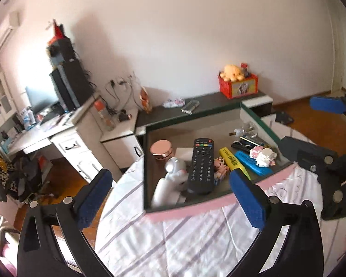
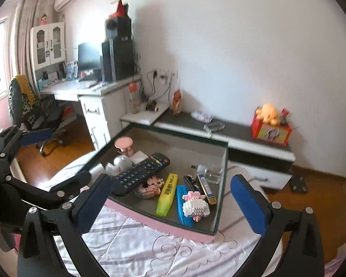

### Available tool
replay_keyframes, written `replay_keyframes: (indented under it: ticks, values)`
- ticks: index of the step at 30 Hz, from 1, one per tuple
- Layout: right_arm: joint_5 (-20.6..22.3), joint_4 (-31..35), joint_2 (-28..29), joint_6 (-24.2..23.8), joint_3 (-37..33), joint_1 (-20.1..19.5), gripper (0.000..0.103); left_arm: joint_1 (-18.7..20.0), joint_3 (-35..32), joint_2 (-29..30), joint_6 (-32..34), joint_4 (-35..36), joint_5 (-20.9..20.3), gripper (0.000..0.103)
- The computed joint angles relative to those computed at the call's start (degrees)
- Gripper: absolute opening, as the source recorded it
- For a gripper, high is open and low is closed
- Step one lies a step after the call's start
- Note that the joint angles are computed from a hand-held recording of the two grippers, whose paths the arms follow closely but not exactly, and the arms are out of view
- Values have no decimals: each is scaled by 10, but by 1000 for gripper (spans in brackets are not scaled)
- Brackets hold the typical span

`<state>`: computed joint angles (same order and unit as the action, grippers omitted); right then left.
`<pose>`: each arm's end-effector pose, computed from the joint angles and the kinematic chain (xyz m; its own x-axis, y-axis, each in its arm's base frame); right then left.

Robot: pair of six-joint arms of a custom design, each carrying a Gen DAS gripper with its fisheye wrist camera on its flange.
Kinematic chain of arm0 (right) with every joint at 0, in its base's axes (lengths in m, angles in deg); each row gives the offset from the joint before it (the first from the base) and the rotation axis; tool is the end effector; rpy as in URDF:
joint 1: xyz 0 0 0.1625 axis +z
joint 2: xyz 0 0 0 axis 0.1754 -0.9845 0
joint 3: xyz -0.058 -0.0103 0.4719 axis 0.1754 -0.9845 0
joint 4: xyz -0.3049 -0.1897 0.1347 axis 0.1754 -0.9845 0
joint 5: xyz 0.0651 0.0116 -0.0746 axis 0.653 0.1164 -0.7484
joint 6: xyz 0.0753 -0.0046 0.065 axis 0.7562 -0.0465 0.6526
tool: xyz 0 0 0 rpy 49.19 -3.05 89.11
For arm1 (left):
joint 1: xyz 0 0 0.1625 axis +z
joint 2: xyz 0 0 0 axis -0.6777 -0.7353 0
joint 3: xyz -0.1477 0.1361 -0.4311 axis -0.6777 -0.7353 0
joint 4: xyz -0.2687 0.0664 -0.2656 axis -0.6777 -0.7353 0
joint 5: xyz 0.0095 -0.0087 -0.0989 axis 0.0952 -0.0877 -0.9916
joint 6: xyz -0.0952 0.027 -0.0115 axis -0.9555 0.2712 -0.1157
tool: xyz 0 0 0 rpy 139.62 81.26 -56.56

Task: Organize rigid objects
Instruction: 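Withdraw both tools from the box back over the bed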

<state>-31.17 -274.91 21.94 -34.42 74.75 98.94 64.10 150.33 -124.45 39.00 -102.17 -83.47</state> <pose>0.2431 -0.4048 0.2400 -0.6060 -0.4577 0.6506 -0.7871 0.4636 -0.4070 -0.3126 -0.3664 0.1593 -0.5264 0.0372 -0.8494 0.7160 0.5581 -0.4193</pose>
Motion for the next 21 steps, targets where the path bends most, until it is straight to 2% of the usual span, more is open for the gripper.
replay_keyframes:
  ticks: [4,6,10,13,17,21]
  values:
    - [-17,-65,-15,-2,49,30,103,-69,26,-72,-177,176,-1,103]
    - [-24,-92,-25,8,75,46,103,-107,28,-106,-281,288,-10,103]
    - [-19,-132,-42,34,122,79,103,-184,43,-156,-423,405,-39,103]
    - [-25,-164,-43,48,152,107,103,-234,48,-177,-490,461,-57,103]
    - [-62,-220,-24,61,176,144,103,-292,61,-192,-519,474,-90,103]
    - [-51,-228,-34,83,197,155,103,-336,39,-177,-601,574,-124,103]
